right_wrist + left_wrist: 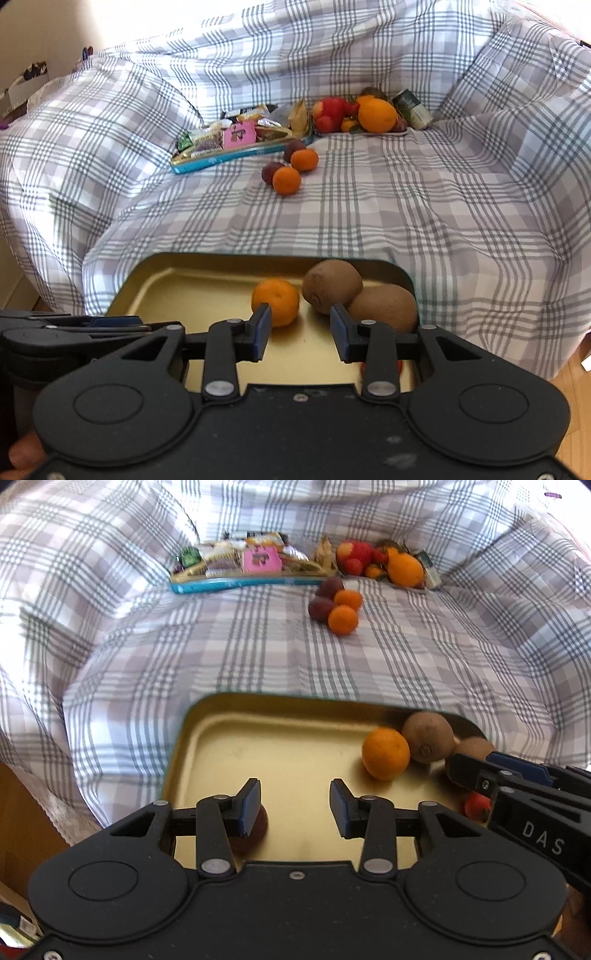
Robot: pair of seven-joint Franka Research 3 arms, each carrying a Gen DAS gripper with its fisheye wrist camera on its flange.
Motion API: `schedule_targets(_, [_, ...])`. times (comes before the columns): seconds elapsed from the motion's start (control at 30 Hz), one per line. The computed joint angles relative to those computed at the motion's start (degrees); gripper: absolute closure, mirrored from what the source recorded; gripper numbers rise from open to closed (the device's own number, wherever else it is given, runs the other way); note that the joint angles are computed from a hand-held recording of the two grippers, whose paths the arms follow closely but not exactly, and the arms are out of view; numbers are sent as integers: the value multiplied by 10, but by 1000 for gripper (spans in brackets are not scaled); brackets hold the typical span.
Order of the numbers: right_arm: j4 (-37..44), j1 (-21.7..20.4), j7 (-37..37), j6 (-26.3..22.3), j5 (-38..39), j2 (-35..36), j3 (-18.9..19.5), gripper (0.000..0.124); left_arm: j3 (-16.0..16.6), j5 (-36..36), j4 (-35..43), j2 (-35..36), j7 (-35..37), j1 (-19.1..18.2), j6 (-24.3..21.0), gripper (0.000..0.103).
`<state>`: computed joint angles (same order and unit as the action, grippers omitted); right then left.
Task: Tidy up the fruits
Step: 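Withdraw both open tools from the tray toward the remaining loose fruit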
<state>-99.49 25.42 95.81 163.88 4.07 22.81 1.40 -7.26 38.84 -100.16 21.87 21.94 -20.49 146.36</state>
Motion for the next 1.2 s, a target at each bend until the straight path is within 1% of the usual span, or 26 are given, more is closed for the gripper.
schedule_targets(0.07, [9,-2,-9,13,2,8,4,85,7,15,6,0,-2,-1,4,55])
schedule_targets(0.13, [23,6,-8,26,-6,19,-5,84,17,38,15,1,-11,-4,5,55])
schedule_targets(0.27, [57,6,-21,49,-6,45,-8,82,37,99,32,1,-50,-9,5,55])
schedule_targets(0.5, [154,16,-24,64,-8,104,-35,78,51,160,86,19,-57,5,5,54])
schedule_targets(0.57, [184,15,-23,59,-6,122,-39,77,53,167,108,31,-47,9,7,54])
schedule_targets(0.77, [259,16,-14,25,-10,166,-52,75,47,111,168,79,22,25,3,54])
schedule_targets(0.87, [295,9,-17,3,-11,189,-45,75,48,81,190,101,53,26,8,54])
schedule_targets(0.93, [318,8,-17,-13,-13,204,-44,75,47,58,213,122,80,27,3,54])
schedule_targets(1.07, [385,2,-21,-62,-17,246,-39,75,44,10,260,163,132,29,-10,54])
schedule_targets(1.2, [460,-1,-23,-115,-18,292,-34,75,46,-32,301,194,169,29,-29,54])
